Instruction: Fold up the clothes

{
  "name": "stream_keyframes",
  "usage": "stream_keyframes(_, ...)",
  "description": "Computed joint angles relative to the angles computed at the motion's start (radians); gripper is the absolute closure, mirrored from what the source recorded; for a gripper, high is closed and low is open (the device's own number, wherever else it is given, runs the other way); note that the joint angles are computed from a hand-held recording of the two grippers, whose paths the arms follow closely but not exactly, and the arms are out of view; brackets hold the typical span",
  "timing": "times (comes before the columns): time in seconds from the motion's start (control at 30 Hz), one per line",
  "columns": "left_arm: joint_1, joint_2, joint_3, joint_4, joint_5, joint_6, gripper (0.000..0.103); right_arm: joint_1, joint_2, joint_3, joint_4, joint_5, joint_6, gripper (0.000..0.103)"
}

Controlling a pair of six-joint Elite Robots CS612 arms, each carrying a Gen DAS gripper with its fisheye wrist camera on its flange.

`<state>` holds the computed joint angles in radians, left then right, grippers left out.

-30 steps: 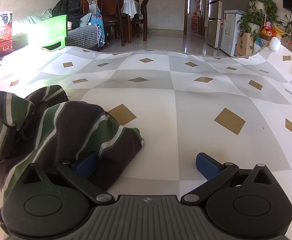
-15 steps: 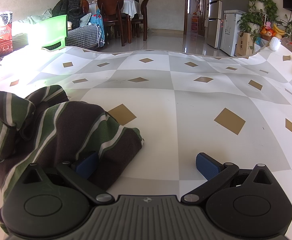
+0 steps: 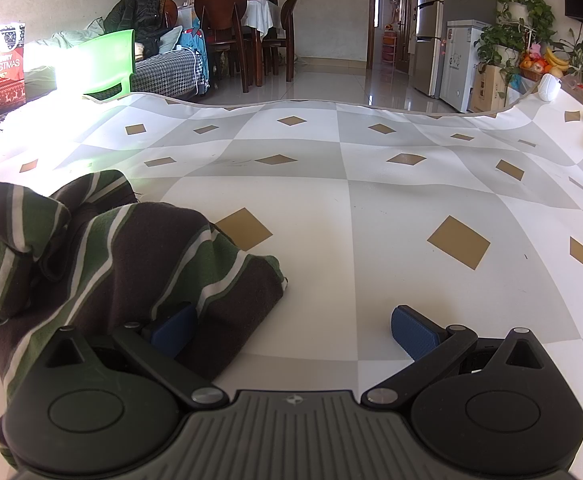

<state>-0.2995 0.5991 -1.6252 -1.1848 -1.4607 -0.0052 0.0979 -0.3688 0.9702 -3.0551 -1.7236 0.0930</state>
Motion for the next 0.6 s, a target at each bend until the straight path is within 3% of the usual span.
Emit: stream_keyframes(0.6, -0.009, -0.001, 0.021, 0.048, -0.009, 0.014, 0.000, 0.000, 0.000, 0.000, 0.000, 0.000, 0.000, 0.000)
